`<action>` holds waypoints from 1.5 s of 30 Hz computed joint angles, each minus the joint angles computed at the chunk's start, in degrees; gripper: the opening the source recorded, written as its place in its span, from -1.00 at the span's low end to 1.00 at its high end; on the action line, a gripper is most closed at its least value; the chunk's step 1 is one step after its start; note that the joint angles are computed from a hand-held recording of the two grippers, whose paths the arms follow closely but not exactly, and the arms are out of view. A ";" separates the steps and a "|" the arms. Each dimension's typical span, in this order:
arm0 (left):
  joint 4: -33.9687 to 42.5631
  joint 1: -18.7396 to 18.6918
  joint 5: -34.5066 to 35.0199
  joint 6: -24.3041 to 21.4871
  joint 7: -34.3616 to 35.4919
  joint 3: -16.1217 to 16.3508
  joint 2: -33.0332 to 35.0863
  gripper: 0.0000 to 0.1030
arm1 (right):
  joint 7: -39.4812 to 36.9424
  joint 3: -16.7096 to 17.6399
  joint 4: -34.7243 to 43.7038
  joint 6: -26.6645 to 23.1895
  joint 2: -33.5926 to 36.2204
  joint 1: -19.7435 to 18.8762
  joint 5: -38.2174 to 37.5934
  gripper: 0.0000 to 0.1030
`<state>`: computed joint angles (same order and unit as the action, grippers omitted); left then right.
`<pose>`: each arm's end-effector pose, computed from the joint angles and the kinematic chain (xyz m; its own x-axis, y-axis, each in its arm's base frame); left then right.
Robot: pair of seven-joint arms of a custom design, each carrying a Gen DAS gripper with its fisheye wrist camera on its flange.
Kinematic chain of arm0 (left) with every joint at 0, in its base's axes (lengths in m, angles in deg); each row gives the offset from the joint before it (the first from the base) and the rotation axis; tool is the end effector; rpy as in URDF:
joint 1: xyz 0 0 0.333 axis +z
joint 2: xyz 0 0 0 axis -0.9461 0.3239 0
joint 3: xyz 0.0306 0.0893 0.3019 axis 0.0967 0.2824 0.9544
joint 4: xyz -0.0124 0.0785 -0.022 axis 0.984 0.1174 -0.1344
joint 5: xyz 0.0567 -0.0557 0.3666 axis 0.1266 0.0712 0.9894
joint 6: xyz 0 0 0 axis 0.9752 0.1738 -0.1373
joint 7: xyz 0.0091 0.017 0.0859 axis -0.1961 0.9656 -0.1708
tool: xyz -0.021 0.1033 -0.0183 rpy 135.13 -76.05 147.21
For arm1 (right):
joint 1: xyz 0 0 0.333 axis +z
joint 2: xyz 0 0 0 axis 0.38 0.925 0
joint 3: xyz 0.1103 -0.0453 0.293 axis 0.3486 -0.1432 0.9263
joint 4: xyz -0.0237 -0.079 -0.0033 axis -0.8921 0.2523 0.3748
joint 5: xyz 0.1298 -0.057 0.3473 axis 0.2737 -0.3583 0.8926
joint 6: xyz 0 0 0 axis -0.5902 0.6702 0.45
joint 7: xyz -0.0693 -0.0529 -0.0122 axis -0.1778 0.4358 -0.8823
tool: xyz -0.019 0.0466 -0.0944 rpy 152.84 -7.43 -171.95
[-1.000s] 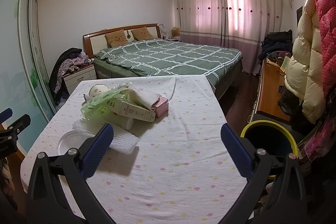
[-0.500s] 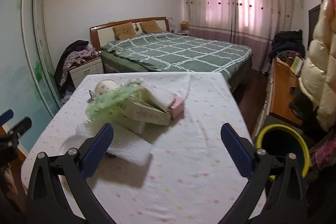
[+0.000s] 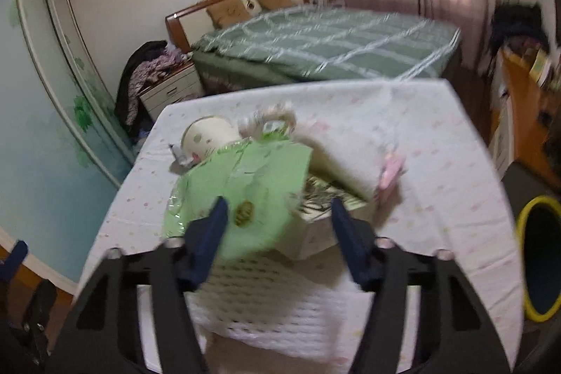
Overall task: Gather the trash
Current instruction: 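Grasp the green plastic bag with the right tool and lift it, then drop the green bag into the yellow bin with the right tool while the left tool grasps the white bowl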
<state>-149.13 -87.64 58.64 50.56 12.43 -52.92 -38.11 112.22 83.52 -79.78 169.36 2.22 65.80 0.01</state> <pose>0.3368 -0.3072 0.4893 0.2592 -0.9635 -0.0672 -0.5147 -0.0789 -0.8537 0.4957 0.4996 0.4723 0.3131 -0.9219 -0.2281 -0.7059 -0.0652 -0.7053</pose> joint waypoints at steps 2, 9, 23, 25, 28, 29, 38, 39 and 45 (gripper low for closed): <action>-0.19 0.11 0.21 0.48 -0.21 0.22 0.16 0.92 | -0.72 0.66 0.30 0.83 0.51 -0.47 0.98 -0.61; 0.32 0.32 1.03 1.99 -0.49 0.70 1.69 0.92 | -1.95 0.29 -4.29 8.74 -2.35 -0.41 3.38 -0.96; 3.50 -1.99 3.81 5.21 -0.45 0.87 6.70 0.92 | 26.50 -13.39 -17.29 12.96 -19.69 7.41 -29.20 -0.97; 3.96 -2.55 4.12 6.07 -0.58 1.15 7.73 0.92 | 31.81 -13.00 -19.66 10.19 -23.34 6.44 -35.81 -0.97; 5.39 -3.58 4.74 6.25 -0.58 1.21 10.28 0.92 | 37.79 -11.20 -24.57 3.60 -29.42 3.84 -42.99 -0.97; 5.83 -4.06 4.60 6.16 -0.34 1.39 10.93 0.92 | 38.19 -10.59 -26.64 0.89 -31.45 2.80 -43.49 -0.97; 6.16 -7.72 0.14 6.33 1.23 3.26 14.07 0.92 | 39.52 -7.73 -39.15 -11.59 -38.59 -7.98 -40.61 -0.97; 6.11 -7.91 -0.56 6.23 1.66 3.32 14.28 0.92 | 39.71 -7.53 -39.83 -12.15 -38.36 -9.20 -40.49 -0.97; 6.75 -8.62 -3.09 6.09 3.02 4.06 16.31 0.92 | 37.78 -7.22 -40.07 -10.67 -31.23 -15.40 -35.02 -0.97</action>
<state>-142.38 -96.26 55.55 56.65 15.46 -48.86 -21.80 150.00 76.30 -119.85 158.69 -29.01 50.40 -35.01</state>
